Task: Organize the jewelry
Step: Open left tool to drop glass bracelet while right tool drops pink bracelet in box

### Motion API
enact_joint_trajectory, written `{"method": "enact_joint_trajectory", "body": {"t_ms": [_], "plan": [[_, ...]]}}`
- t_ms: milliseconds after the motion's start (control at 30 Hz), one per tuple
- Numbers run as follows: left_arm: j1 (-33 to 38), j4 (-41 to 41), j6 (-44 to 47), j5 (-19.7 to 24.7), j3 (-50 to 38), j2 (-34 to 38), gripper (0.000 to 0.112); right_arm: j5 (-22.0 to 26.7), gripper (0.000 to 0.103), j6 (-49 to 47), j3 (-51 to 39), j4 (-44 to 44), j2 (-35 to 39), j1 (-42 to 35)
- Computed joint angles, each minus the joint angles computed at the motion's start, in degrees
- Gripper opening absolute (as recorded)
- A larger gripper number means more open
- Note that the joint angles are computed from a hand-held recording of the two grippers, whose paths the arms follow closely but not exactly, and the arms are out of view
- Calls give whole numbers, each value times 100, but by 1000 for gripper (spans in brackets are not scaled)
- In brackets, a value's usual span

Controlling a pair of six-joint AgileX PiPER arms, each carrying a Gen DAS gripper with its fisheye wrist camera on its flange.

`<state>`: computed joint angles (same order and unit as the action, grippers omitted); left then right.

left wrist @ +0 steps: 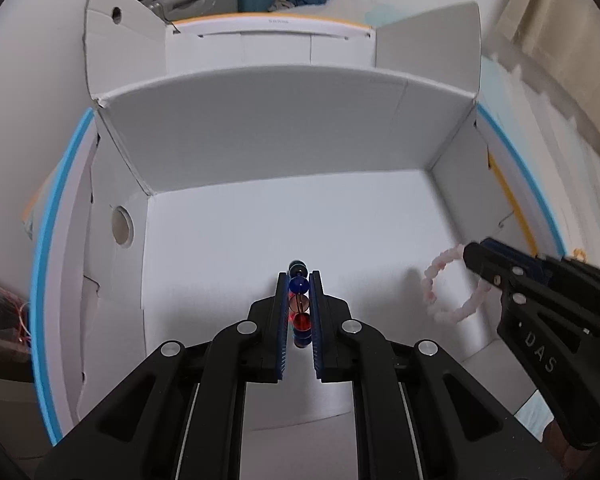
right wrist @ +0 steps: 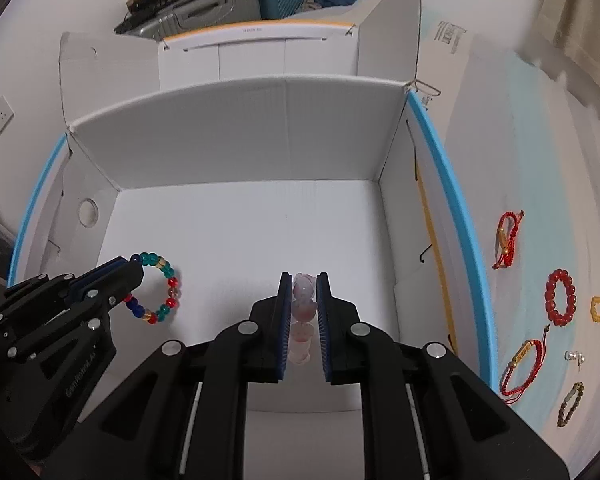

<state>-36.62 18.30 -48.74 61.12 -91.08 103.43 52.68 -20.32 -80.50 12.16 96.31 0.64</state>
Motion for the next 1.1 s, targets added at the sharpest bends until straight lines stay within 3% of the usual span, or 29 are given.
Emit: {"method": "enact_joint_trajectory", "body": {"t_ms": [633, 700, 767, 867, 900, 1000, 1100], "plan": [[-83, 91, -55, 261, -215, 144, 10, 25, 14, 138, -23, -113, 137, 23], [-90, 121, -84, 284, -229, 131, 10, 7, 33, 164, -34, -125, 120, 17], [-84, 149, -106, 309, -241, 104, 11, -19, 44, 174, -29, -122, 79, 2], [-74, 227, -173, 379, -250, 40, 15, -1, 55, 170, -56, -89, 38, -40], [-83, 271, -220, 394, -242, 11, 23, 7, 59, 176, -78, -80, 31, -53], [-110, 412, -316, 450, -243, -55, 29, -12, 65, 215, -92, -93, -30, -86], [-151, 564, -446, 497, -238, -124, 43, -24, 70, 202, -116, -54, -79, -161]]}}
